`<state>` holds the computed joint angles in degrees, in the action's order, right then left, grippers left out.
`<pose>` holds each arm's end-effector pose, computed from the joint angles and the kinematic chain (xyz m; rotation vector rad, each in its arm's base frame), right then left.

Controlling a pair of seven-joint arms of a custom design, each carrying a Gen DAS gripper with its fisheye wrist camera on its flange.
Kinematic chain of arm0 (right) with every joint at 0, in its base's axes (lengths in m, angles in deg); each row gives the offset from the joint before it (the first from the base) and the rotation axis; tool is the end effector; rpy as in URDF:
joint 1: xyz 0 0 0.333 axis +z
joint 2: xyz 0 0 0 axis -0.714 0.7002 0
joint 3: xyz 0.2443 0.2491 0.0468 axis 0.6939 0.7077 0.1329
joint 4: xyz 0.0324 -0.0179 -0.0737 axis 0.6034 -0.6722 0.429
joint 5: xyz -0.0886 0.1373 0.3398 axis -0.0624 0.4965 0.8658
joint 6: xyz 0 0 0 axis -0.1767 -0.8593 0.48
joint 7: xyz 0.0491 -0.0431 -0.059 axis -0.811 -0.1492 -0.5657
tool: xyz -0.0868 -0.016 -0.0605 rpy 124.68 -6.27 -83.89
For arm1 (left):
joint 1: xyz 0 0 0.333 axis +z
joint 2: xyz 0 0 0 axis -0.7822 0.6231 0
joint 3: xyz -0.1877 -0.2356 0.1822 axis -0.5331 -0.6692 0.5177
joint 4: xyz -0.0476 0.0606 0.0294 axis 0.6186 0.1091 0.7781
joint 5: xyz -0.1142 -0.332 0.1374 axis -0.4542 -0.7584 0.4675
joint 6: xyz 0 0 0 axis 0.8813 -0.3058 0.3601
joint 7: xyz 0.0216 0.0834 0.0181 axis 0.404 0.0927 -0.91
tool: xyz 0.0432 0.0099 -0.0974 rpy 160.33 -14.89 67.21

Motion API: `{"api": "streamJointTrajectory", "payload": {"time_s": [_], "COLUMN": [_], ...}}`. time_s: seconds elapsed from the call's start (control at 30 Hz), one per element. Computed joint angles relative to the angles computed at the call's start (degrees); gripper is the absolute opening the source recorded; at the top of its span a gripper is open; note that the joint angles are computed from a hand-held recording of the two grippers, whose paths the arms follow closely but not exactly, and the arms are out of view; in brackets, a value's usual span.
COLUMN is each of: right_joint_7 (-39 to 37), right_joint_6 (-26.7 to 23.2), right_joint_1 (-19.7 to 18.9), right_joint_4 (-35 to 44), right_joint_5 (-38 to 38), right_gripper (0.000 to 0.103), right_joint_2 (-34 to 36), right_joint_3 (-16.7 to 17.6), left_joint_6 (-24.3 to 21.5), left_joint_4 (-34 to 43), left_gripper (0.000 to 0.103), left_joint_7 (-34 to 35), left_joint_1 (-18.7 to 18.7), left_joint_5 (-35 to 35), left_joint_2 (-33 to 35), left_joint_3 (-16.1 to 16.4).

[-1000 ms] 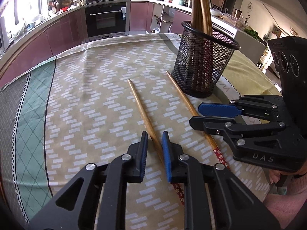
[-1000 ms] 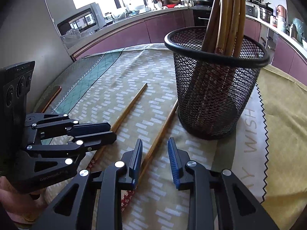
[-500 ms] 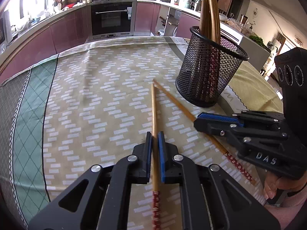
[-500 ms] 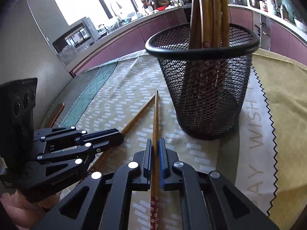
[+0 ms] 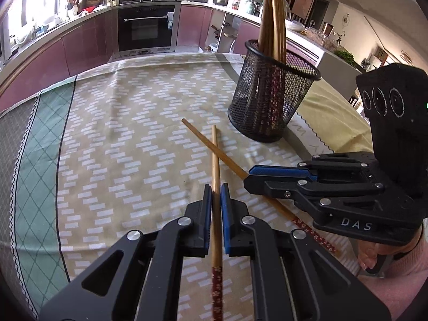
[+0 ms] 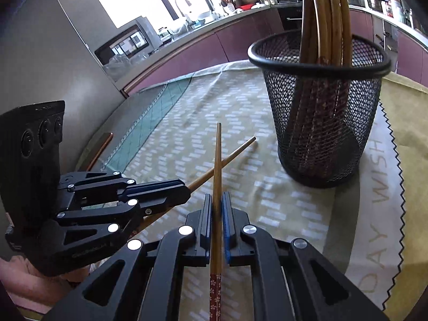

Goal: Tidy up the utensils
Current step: 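Close the left tool on one chopstick while the right tool grasps the other, then lift both held chopsticks upright and carry them over the mesh cup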

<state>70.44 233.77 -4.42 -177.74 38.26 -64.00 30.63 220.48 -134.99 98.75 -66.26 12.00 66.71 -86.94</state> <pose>0.4510 0.4782 0.4446 -1.8448 1.5059 -0.0748 0.4871 -0.3093 0.4340 -1.4442 2.4059 -0.9718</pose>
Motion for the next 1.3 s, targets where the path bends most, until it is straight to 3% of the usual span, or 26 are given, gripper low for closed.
{"api": "streamJointTrajectory", "payload": {"time_s": [0.17, 0.33, 0.5, 0.63, 0.77, 0.9, 1.03, 1.13, 1.3], "right_joint_7": [0.8, 4.2, 8.6, 15.0, 25.8, 37.0, 48.2, 54.8, 60.8], "right_joint_6": [-3.7, -5.6, -1.8, 1.3, 3.9, 5.4, 6.0, 5.8, 4.7], "right_joint_1": [1.6, 3.6, 5.0, 9.0, 14.5, 18.5, 21.3, 21.9, 20.4], "right_joint_4": [2.8, 4.4, 2.6, 0.6, -0.6, -1.3, -1.0, -1.0, -0.4], "right_joint_5": [-2.2, -7.2, -11.4, -18.2, -28.8, -40.0, -50.9, -57.8, -64.3], "right_gripper": [0.008, 0.006, 0.006, 0.006, 0.006, 0.006, 0.006, 0.006, 0.006], "right_joint_2": [1.1, 1.6, 0.3, -1.7, -3.4, -4.9, -5.9, -7.1, -8.1], "right_joint_3": [-1.4, -3.6, -6.0, -11.5, -18.9, -24.9, -29.1, -30.3, -28.8], "left_joint_6": [-1.0, -1.3, -1.2, -0.5, 0.7, 1.4, 1.3, 1.3, 0.8], "left_joint_4": [0.1, 0.7, 1.6, 1.2, 0.5, 0.4, 0.7, 0.9, 1.5], "left_gripper": [0.008, 0.01, 0.008, 0.008, 0.008, 0.008, 0.008, 0.008, 0.008], "left_joint_7": [0.6, -1.4, -7.0, -11.8, -7.7, 1.9, 11.4, 16.5, 23.3], "left_joint_1": [0.1, -1.3, -3.1, -3.8, -0.1, 3.4, 3.7, 2.7, 0.2], "left_joint_5": [0.0, 4.3, 10.9, 15.8, 10.7, -0.9, -12.2, -18.2, -26.4], "left_joint_2": [0.3, 1.0, 1.8, 1.5, 0.4, -1.2, -2.7, -3.7, -5.1], "left_joint_3": [-0.1, 1.4, 3.7, 4.6, 0.5, -3.9, -5.4, -5.1, -3.1]}}
